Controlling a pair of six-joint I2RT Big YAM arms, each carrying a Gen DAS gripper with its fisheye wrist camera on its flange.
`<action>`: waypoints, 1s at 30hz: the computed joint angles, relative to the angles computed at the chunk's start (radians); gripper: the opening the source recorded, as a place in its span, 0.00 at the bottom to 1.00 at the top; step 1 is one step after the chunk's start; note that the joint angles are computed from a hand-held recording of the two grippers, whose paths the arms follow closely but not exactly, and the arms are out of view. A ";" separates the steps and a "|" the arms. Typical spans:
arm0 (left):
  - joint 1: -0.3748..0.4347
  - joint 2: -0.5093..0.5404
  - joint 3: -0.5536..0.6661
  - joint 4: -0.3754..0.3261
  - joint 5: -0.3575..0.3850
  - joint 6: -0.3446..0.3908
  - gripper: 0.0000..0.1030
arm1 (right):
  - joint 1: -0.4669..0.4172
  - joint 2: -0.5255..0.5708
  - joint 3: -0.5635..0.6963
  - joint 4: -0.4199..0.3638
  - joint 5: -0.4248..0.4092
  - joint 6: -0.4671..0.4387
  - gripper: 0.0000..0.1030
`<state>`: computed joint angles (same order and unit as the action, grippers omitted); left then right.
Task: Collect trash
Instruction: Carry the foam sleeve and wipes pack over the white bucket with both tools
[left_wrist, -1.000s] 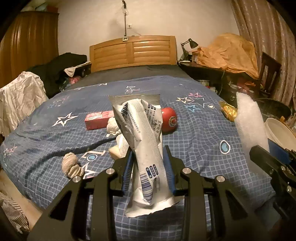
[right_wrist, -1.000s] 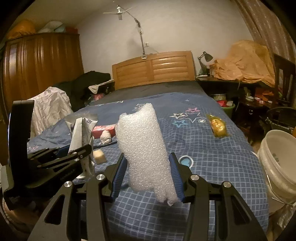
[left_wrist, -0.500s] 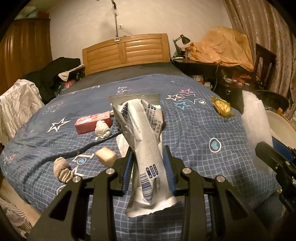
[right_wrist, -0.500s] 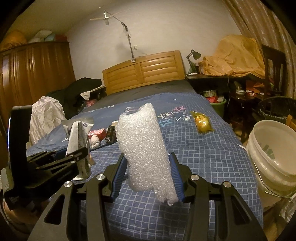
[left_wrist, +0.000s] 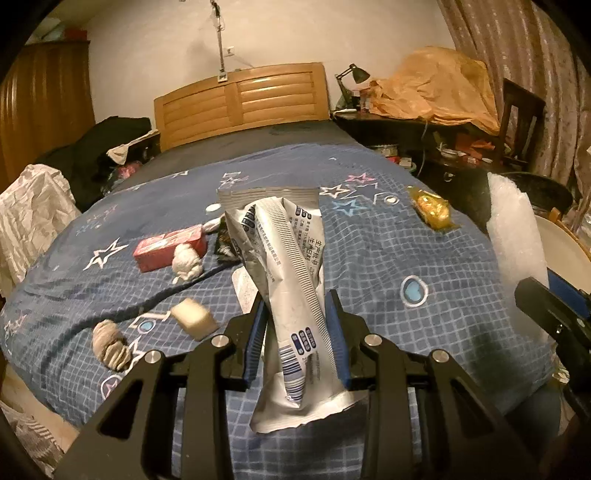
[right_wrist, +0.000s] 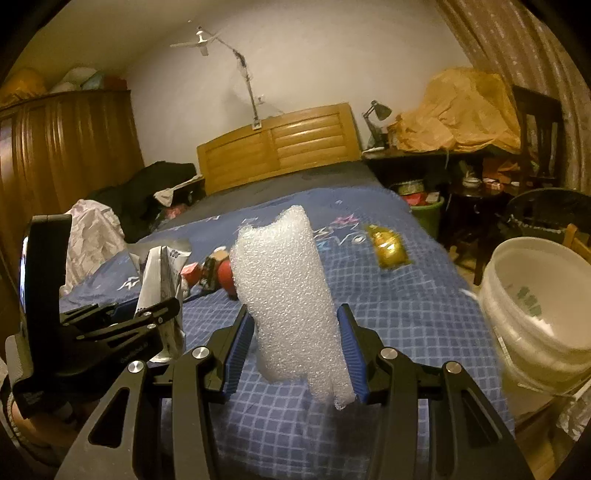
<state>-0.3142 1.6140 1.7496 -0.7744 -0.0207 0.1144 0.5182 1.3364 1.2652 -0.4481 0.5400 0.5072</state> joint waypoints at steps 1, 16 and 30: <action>-0.007 0.004 0.007 0.002 0.000 0.002 0.30 | -0.006 -0.010 -0.005 0.001 0.010 -0.001 0.47; -0.140 0.118 0.211 -0.050 0.041 -0.002 0.30 | -0.131 -0.182 -0.098 -0.024 0.116 -0.008 0.47; -0.288 0.277 0.452 -0.127 0.072 0.018 0.30 | -0.364 -0.365 -0.183 -0.068 0.121 -0.080 0.47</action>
